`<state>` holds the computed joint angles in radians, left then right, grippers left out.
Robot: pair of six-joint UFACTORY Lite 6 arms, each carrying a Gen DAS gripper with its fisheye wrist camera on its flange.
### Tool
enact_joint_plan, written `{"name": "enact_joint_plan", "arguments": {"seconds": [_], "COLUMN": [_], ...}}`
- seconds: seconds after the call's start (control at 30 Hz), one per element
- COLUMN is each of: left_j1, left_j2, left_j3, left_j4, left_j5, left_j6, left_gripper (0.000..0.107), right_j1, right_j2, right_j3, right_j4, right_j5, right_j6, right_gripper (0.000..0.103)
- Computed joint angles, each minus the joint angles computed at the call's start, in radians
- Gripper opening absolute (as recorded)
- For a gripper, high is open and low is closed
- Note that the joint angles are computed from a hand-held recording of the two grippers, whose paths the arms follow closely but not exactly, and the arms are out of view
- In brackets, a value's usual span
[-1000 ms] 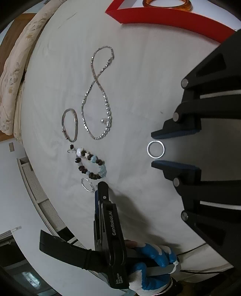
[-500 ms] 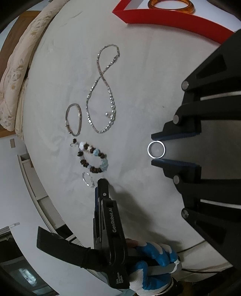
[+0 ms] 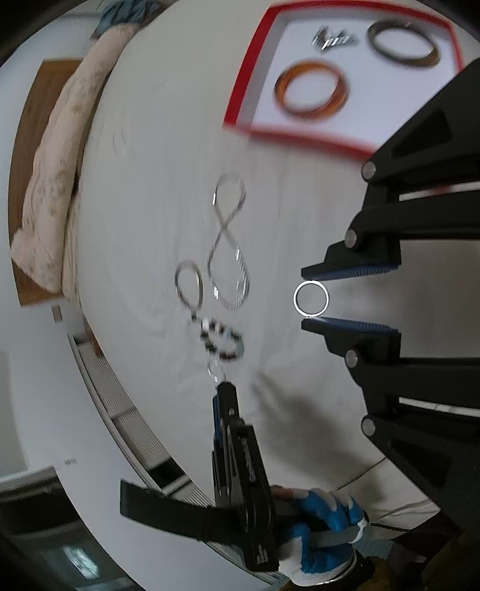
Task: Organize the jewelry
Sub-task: 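Grasp a small silver ring with the left tool while the right tool closes on another ring, then carry both held small rings over the red box and lower them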
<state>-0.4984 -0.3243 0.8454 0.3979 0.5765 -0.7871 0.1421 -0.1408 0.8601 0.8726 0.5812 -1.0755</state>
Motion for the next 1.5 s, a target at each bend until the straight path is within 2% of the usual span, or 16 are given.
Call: {"name": "enact_joint_plan", "arguments": {"seconds": [0.13, 0.23, 0.37, 0.5, 0.83, 1.13, 1.5], "left_j1": [-0.168, -0.271, -0.373, -0.435, -0.474, -0.475, -0.488], "left_j2": [0.127, 0.260, 0.455, 0.623, 1.058, 1.135, 1.290], "left_j3": [0.128, 0.254, 0.450, 0.642, 1.132, 1.195, 1.391], "left_j4": [0.064, 0.083, 0.074, 0.029, -0.118, -0.111, -0.117], "left_j5": [0.014, 0.013, 0.014, 0.034, 0.166, 0.196, 0.258], "left_j6": [-0.127, -0.180, -0.179, -0.126, 0.057, 0.055, 0.072], "left_gripper": [0.019, 0.019, 0.019, 0.019, 0.019, 0.019, 0.019], "right_j1": [-0.218, -0.363, -0.576, -0.691, -0.728, -0.703, -0.664], "right_j2": [-0.075, -0.070, 0.009, 0.112, 0.359, 0.422, 0.418], "right_j3": [-0.039, -0.039, 0.015, 0.088, 0.268, 0.307, 0.289], "right_j4": [-0.029, -0.030, -0.025, -0.014, -0.048, -0.095, -0.149], "right_j5": [0.102, 0.148, 0.198, 0.203, 0.163, 0.139, 0.098], "right_j6": [-0.063, -0.132, -0.242, -0.310, -0.327, -0.319, -0.287], "right_gripper": [0.019, 0.019, 0.019, 0.019, 0.019, 0.019, 0.019]}}
